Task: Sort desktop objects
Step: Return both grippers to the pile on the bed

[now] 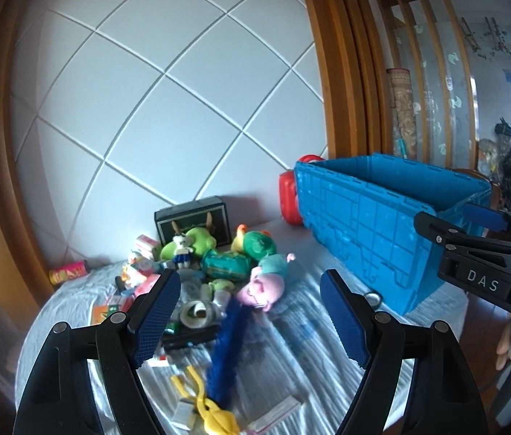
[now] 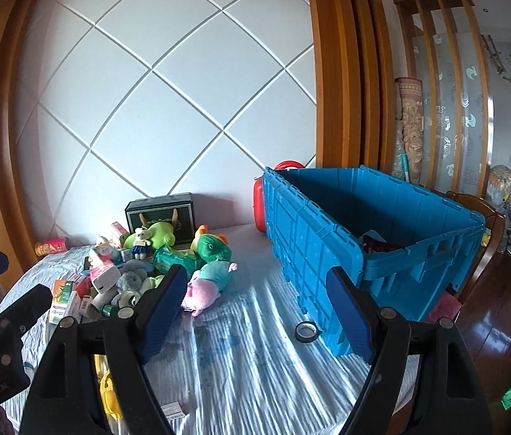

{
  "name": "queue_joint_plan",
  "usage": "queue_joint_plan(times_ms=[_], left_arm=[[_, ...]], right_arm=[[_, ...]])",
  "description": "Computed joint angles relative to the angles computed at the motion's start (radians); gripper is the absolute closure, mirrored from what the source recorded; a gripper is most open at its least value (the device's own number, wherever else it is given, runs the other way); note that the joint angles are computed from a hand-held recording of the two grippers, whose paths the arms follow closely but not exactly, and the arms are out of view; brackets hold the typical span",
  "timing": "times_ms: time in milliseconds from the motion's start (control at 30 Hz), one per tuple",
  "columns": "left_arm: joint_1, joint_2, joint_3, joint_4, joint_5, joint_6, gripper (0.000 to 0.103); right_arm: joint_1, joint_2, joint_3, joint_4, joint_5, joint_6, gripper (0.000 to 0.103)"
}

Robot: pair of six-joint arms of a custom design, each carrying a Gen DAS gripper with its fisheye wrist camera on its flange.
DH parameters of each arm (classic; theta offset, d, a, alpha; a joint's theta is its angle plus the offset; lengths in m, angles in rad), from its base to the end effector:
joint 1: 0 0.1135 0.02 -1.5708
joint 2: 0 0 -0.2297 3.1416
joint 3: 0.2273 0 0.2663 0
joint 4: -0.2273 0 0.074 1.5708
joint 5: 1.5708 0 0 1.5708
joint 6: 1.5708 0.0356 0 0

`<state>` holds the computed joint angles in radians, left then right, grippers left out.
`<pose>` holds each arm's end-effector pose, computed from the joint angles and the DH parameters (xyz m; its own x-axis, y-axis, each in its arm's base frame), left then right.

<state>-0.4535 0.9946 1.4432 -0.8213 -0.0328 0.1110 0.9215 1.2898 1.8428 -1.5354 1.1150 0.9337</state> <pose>0.1845 -0.0886 0.4328 -0.2798 0.2596 -0.9243 0.4442 0.8885 0.1150 0.1436 0.1363 0.4469 -0.3388 0.1389 -0.9306 0.3750 0.9270 0.0018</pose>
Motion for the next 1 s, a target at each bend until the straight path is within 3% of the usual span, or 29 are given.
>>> queue_joint_plan(times_ms=[300, 567, 833, 1000], left_arm=[[0.139, -0.046, -0.092, 0.031, -0.028, 0.014, 0.023], [0.229, -0.061, -0.180, 0.049, -0.082, -0.007, 0.023], [0.283, -0.082, -0.293, 0.065, -0.105, -0.045, 0.023], [0.355, -0.022, -0.297, 0.103, -0.053, -0.016, 0.023]], right_arm=[[-0.085, -0.092, -0.158, 0.294, -0.140, -0.284, 0.024], [-0.266, -0.173, -0.335, 0.493, -0.412, -0.506, 0.024], [-0.383, -0.189, -0.455, 0.567, -0.588, -0.570, 0.024], [-0.427, -0.150, -0.472, 0.612, -0.642, -0.584, 0.024]])
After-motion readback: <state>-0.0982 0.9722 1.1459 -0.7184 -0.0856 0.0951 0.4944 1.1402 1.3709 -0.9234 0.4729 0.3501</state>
